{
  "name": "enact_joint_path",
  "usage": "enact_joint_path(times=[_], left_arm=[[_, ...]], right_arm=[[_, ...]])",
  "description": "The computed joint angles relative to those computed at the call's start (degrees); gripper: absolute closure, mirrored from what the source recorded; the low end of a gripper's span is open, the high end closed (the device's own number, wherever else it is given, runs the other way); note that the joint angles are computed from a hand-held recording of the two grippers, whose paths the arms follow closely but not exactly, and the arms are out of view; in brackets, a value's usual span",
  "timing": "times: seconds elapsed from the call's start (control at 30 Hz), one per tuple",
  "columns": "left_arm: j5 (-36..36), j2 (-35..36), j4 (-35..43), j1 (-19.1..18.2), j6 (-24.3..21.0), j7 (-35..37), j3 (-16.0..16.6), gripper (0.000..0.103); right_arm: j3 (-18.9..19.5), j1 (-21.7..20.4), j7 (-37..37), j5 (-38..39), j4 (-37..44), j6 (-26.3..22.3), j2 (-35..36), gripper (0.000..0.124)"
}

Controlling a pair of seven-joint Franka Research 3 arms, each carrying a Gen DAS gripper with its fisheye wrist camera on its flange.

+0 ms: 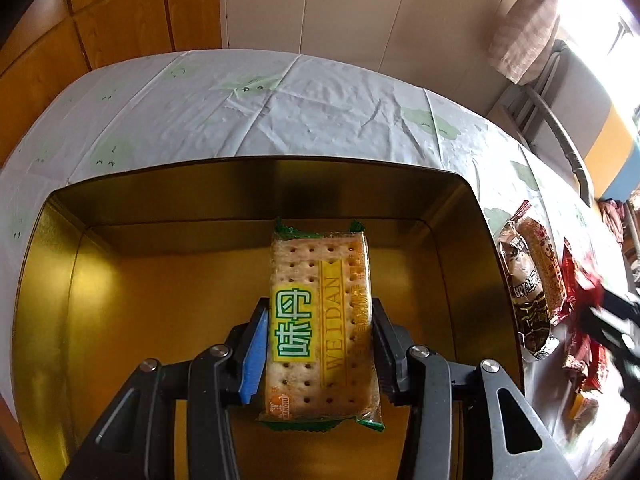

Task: Organize snacks
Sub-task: 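Drop the cracker pack in the box with left tool while right grasps red candy, then carry the red candy pack over the gold box and release it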

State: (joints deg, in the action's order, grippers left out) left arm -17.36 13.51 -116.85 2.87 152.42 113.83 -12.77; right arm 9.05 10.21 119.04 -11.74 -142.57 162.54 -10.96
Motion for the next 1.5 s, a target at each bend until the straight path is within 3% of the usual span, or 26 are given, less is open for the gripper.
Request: enact_joint_path(times=[0.2,0.4,0.57,0.7,0.83,0.97,1.23,1.4,1.5], left_arm=[[2.29,-0.46,-1.1,-0.68,1.8,-1.98,0.21,0.055],[0.47,-2.58,-3.75,-0.31,3.79,-0.47,-0.33,0.04],[-11.77,-10.92,-11.52,0.5,7.34,7.79,-0.02,0.031],[-23.27,-20.38,-20.78,-1.82,10.71,15.94,3.65,0.03],[-27.84,-28.38,-29.57,-5.47,15.02,20.49,8.04,0.026],[-26.79,-33.55,-35.93,-7.96,19.39,21.31,11.49,0.026],[-26.09,-40.85,-44.75,-18.31,30.7,24.43,20.64,0.023],[-23.2,-43.41,-47.76,-22.55,33.88,23.33,24.56,0.022],[-21.3,-44.02,-48.63,-22.74,34.04,21.62,25.07,0.021]], right_arm=[[2.4,-0.05,3.49,-0.51,-4.77,0.06,-5.0,0.083],[3.29,0.92,4.89,3.07,-8.26,1.25,-7.35,0.083],[4.29,2.1,5.69,6.75,-10.73,4.71,-8.65,0.083],[4.78,3.84,5.65,10.27,-12.85,7.95,-9.63,0.083],[6.36,4.76,6.33,12.91,-14.81,10.25,-10.11,0.083],[9.47,3.96,8.77,13.48,-16.8,11.06,-10.75,0.083],[11.69,2.48,12.11,13.86,-18.35,12.68,-10.85,0.083],[12.06,2.25,11.3,12.95,-16.33,13.27,-11.66,0.083],[13.93,0.45,10.14,10.46,-12.24,12.53,-10.09,0.083]])
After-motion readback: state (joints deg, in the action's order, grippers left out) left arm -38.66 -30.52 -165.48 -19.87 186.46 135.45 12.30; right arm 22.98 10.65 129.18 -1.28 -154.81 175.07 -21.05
